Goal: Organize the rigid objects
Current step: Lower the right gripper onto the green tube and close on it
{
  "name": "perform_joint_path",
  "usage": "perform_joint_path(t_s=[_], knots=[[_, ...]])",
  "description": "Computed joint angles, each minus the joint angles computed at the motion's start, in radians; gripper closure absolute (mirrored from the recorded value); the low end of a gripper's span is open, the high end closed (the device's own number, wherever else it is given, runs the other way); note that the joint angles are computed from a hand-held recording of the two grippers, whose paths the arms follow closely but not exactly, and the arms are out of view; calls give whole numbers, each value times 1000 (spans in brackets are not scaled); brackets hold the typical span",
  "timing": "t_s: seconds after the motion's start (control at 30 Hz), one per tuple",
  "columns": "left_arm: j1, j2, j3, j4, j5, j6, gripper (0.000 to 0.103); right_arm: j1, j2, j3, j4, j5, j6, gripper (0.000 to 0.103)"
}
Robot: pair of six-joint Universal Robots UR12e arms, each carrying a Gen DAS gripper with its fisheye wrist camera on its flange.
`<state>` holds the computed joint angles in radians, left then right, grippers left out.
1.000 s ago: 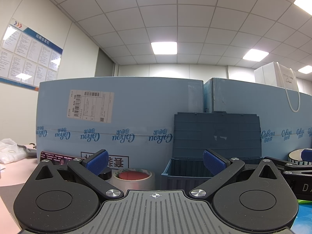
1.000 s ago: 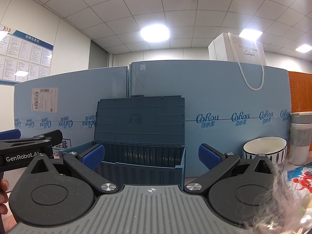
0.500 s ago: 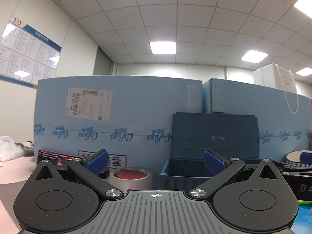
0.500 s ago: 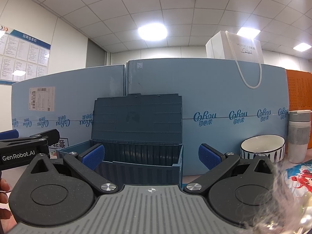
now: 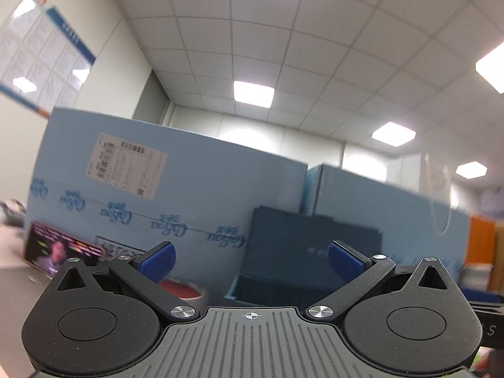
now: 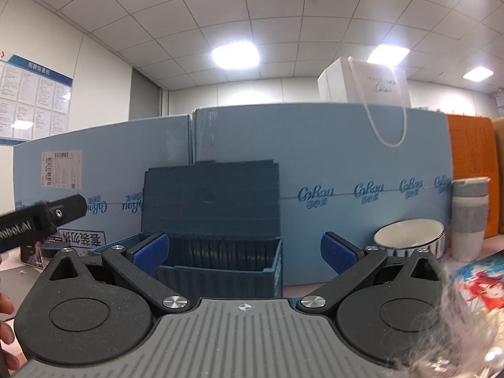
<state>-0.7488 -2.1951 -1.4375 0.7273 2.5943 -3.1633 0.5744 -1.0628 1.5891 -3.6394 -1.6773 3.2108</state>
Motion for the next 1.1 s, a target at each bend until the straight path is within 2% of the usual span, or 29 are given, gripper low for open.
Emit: perform_joint_path(t_s=[0.13, 0.23, 0.37, 0.47, 0.5, 0.57, 0.67, 0.77, 0.87, 0.93, 1.03, 1.1], knots=[[2, 26, -28, -55, -56, -61, 0, -10, -37, 22, 18, 10, 13, 0], [9, 58, -61, -141, -159, -101, 0, -16, -70, 39, 50, -15, 34, 0], [1, 100, -54, -425, -189, -194, 0, -25, -108, 66, 82, -57, 15, 0], [9, 141, -42, -667, -269, -322, 0, -40, -138, 93, 95, -67, -14, 0], [16, 156, -37, -747, -317, -370, 0, -47, -149, 102, 101, -67, -26, 0], [33, 174, -28, -820, -423, -452, 0, -59, -168, 117, 116, -74, -55, 0], [60, 183, 11, -953, -589, -521, 0, -76, -193, 135, 147, -94, -107, 0], [85, 181, 28, -978, -744, -596, 0, -93, -212, 134, 238, -118, -194, 0], [106, 171, 25, -943, -862, -775, 0, -119, -230, 131, 405, -78, -308, 0], [116, 161, 24, -933, -927, -796, 0, -132, -234, 115, 541, -46, -353, 0], [121, 164, 17, -973, -935, -793, 0, -141, -219, 83, 666, 1, -400, 0], [120, 170, 0, -950, -911, -820, 0, -141, -204, 58, 724, 14, -460, 2]])
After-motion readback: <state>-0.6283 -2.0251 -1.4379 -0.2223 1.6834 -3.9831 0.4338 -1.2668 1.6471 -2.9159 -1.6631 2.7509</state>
